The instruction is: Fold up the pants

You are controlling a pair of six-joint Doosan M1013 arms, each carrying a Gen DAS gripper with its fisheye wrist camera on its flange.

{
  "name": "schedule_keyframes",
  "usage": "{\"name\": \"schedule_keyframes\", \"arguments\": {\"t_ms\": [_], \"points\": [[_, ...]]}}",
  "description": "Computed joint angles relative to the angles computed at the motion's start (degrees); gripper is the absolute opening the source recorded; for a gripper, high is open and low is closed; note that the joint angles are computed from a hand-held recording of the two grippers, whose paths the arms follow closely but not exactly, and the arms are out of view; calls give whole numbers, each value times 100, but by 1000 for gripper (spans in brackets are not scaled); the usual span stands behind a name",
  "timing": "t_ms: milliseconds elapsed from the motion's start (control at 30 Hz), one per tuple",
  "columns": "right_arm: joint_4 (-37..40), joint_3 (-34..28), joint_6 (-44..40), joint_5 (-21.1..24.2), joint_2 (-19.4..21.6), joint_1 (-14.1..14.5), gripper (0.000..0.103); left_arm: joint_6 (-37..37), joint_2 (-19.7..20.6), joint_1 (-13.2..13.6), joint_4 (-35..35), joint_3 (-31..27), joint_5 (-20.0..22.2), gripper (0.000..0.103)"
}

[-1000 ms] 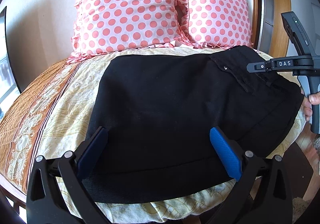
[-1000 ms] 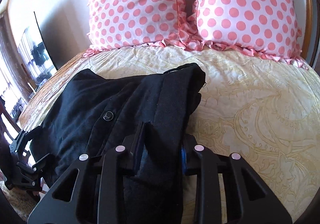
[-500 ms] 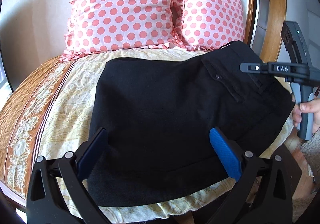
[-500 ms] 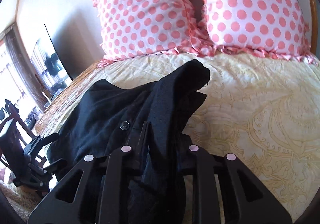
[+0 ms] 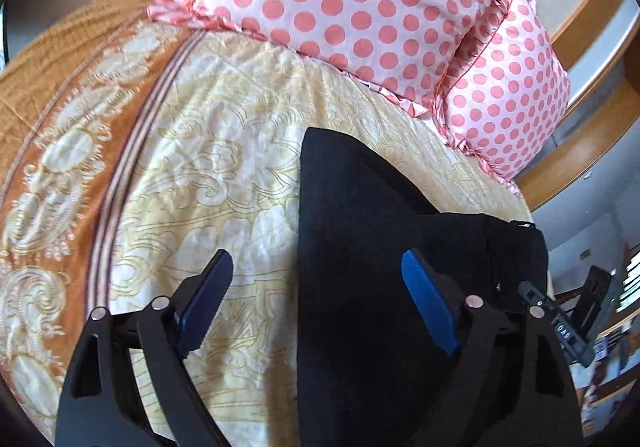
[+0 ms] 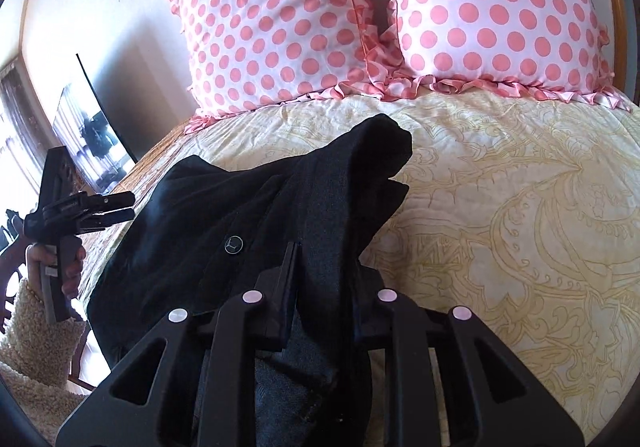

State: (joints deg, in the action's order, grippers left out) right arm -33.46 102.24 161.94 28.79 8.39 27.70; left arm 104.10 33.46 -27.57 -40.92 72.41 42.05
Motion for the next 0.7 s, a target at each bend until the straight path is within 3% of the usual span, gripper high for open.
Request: {"name": "schedule_keyframes", "arguments": {"t_ms": [67, 500, 600, 700], "points": [[-2, 8, 32, -4, -1, 2, 22, 66, 128, 45, -297, -142, 339, 74], [732, 175, -176, -378, -40, -224, 25, 0, 299, -80, -227, -425, 558, 56], [1238, 216, -416, -466, -31, -334, 37, -88, 259, -128, 39, -381, 396, 40], [1751, 359, -654, -857, -63, -446, 39, -28, 183, -139, 110, -266, 190, 17]]}}
